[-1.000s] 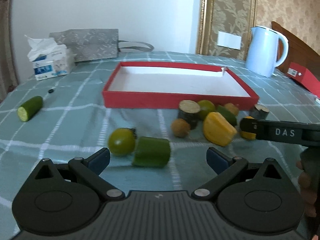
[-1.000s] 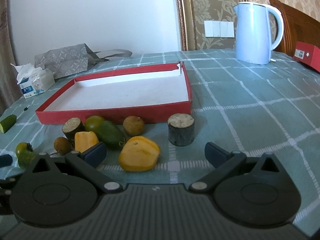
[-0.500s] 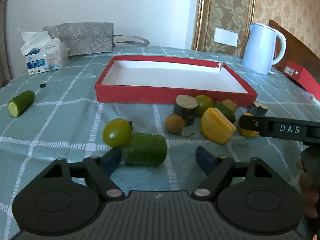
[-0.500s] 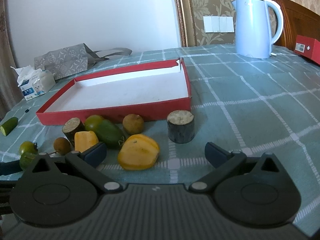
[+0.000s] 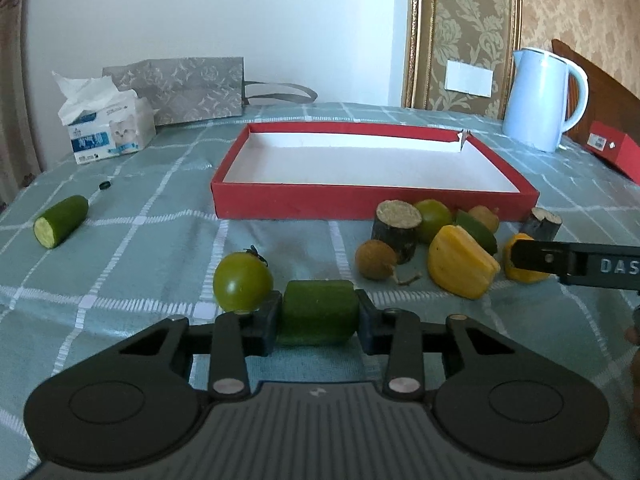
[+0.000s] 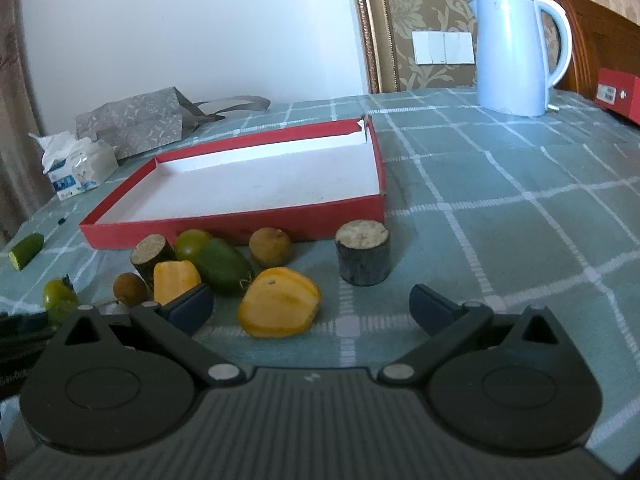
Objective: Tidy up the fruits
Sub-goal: 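Close the left gripper on the green cucumber chunk, then carry the cucumber into the tray with the left gripper while the right grasps the mango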
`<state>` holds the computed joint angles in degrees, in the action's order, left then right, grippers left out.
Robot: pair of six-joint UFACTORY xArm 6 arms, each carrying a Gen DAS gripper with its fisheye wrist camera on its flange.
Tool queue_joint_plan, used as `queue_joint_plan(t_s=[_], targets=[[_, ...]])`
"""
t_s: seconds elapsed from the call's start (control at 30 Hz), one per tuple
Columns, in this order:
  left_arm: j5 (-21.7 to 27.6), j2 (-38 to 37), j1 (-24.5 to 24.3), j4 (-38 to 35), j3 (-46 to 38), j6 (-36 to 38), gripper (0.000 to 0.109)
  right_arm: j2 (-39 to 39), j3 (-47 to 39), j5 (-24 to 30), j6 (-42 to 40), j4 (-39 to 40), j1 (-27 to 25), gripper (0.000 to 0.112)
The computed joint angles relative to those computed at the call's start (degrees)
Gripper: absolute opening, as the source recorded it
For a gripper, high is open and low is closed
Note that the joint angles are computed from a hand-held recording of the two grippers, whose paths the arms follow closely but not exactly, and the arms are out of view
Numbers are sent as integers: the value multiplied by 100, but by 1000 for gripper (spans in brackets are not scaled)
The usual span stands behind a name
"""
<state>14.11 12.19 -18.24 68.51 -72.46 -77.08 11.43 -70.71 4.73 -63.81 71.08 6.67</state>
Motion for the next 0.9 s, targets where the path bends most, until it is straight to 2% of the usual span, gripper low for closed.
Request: queue_joint_plan(t_s=[0.17, 0.3, 0.37, 0.43, 0.57, 0.7, 0.9], targets=[[6, -14, 10, 194, -3, -284, 36, -298, 257, 146, -1206, 621, -320, 103], [-252, -73, 139, 220, 64, -519, 35, -370, 294, 277, -1470, 693, -582, 103], [-391, -91, 199, 145, 103, -537, 35, -339, 263, 431, -1148, 300, -651, 103], [-445, -122, 227, 101, 150, -515, 35, -331, 202, 808, -996, 128, -729, 102], [-448, -190, 233, 119, 212, -532, 35, -251, 49, 1210, -881, -43, -671, 89], [-470, -233, 245, 251, 246, -672, 35, -117, -119, 1341, -610, -345, -538, 80], [-557, -261, 288, 330, 272, -786, 35, 123, -325, 1236, -16, -1014, -362, 66]])
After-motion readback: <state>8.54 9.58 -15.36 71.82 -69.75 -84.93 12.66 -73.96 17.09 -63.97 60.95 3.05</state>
